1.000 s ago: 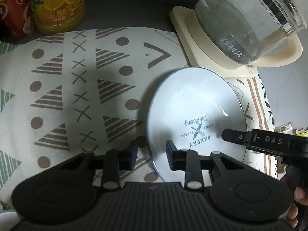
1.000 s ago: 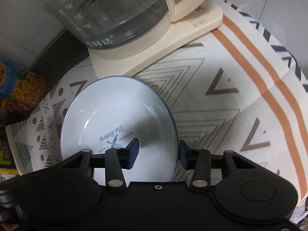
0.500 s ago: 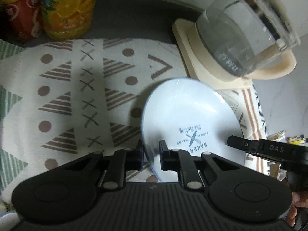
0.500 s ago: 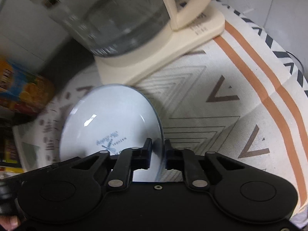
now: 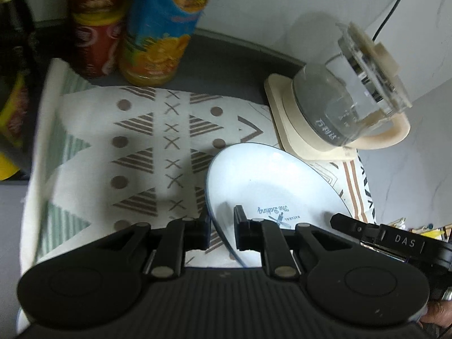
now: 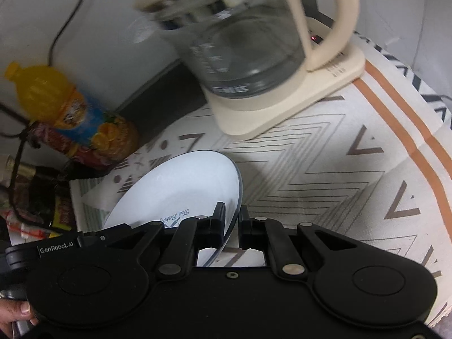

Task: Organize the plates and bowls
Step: 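Lift the 'Bakery' plate with the right gripper and carry it over the 'Sweet' plate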

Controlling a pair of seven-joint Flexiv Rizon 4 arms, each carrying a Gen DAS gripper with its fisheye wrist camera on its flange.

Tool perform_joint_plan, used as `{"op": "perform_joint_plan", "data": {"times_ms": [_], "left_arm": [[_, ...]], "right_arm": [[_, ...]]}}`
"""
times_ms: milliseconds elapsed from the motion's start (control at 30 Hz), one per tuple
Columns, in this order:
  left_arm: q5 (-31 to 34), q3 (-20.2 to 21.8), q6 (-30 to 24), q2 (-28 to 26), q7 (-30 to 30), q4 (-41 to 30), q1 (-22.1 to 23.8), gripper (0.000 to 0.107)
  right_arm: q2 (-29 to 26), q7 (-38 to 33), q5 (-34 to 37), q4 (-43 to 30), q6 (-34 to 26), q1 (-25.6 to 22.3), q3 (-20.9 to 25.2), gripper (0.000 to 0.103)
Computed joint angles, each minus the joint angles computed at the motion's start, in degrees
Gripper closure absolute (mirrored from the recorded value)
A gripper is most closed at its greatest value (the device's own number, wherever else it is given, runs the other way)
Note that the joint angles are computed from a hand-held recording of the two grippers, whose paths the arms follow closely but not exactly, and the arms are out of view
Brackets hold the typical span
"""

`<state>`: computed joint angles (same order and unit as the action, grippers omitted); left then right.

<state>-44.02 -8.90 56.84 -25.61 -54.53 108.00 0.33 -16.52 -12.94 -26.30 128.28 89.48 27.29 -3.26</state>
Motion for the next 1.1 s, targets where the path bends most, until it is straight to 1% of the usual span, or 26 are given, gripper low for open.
{"op": "perform_joint_plan", "data": {"times_ms": [233, 433, 600, 767, 933, 1100], "left_arm": [[-6.0, 0.8, 3.2, 5.8, 2.9, 6.9, 0.8, 0.093], [-9.5, 3.0, 5.9, 10.0, 3.9, 12.1, 0.0, 0.093], [-9.2, 5.2, 6.6, 13.1, 2.2, 15.3, -0.3, 0.093], [-7.7, 7.1, 7.6, 15.4, 0.0, 18.0, -0.2, 0.093], [-7.1, 8.3, 8.6, 17.0, -1.2, 20.9, 0.2, 0.093], [-5.1, 9.5, 9.3, 18.4, -3.1, 23.5, 0.7, 0.093]], "right_arm": [[2.1, 0.7, -5.1, 1.2, 1.4, 3.5, -1.9, 0.093], [2.7, -0.8, -8.1, 1.2, 2.0, 4.3, -0.7, 0.092], [2.9, -2.7, -8.9, 1.0, 1.9, 4.5, 1.2, 0.091], [3.0, -4.4, -10.4, 0.8, 1.5, 5.6, 2.3, 0.091], [2.3, -7.9, -8.4, -0.3, 0.1, 4.7, 6.5, 0.09], [1.6, -12.5, -5.4, -1.3, -1.4, 4.0, 10.0, 0.09]]}}
